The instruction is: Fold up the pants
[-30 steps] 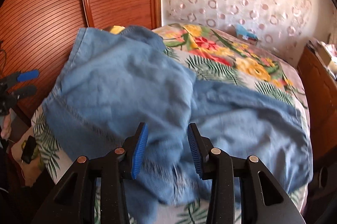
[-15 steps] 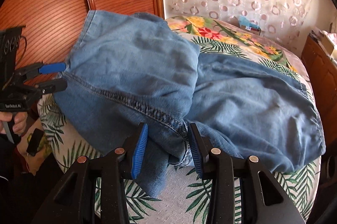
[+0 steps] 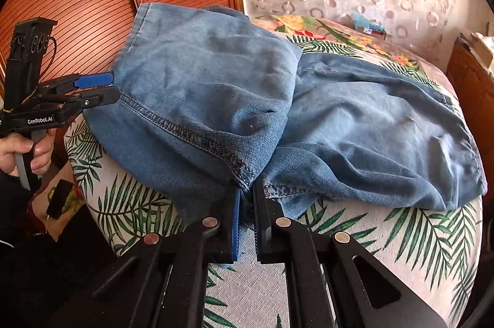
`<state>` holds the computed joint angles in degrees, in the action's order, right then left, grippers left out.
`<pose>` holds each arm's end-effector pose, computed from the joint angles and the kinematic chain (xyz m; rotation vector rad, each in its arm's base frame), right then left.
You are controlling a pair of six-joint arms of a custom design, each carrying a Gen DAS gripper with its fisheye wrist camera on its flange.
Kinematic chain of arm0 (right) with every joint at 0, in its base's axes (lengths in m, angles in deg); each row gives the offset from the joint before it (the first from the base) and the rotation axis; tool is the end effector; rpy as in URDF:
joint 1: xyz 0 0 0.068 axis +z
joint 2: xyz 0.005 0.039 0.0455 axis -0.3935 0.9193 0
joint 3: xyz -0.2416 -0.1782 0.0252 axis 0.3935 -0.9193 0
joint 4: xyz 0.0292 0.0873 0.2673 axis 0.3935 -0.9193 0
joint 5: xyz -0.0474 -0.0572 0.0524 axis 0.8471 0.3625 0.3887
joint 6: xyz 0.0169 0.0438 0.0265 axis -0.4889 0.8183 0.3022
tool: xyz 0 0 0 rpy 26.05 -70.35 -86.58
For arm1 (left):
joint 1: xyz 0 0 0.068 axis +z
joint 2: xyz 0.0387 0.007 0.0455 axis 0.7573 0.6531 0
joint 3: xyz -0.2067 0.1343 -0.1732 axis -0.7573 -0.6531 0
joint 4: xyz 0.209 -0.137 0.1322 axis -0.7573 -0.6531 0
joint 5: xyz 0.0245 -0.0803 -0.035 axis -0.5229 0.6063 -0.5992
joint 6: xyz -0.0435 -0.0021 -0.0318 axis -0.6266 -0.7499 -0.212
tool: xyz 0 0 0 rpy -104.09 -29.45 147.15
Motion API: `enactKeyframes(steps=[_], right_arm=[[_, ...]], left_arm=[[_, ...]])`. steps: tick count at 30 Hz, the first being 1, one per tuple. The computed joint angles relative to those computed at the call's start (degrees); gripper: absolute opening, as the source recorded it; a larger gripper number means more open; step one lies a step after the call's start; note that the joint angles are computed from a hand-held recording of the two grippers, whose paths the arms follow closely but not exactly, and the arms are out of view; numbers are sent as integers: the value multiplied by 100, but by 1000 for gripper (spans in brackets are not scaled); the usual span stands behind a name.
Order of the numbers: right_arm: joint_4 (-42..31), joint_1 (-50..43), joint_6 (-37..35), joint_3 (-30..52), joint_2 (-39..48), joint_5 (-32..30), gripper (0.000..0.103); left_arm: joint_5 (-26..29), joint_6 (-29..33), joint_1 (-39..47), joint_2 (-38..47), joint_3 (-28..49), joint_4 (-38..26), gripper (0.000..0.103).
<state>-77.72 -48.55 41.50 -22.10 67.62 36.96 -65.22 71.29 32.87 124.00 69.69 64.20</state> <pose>0.2430 -0.0934 0.2491 -0.3860 2.2947 0.2524 0.3205 -0.1002 0.2137 0.4793 2.2841 -0.3057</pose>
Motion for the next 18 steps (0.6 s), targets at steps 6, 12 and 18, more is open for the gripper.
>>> enactKeyframes(steps=[6, 12, 18], right_arm=[[-10, -314, 183, -15, -105, -345, 15], [193, -611, 376, -304, -502, -519, 29], [397, -1154, 458, -400, -622, -640, 38]], left_arm=[[-53, 22, -11, -9, 37, -17, 77], [-144, -27, -171, 30, 83, -6, 77], [-217, -95, -441, 90, 124, 61, 77]])
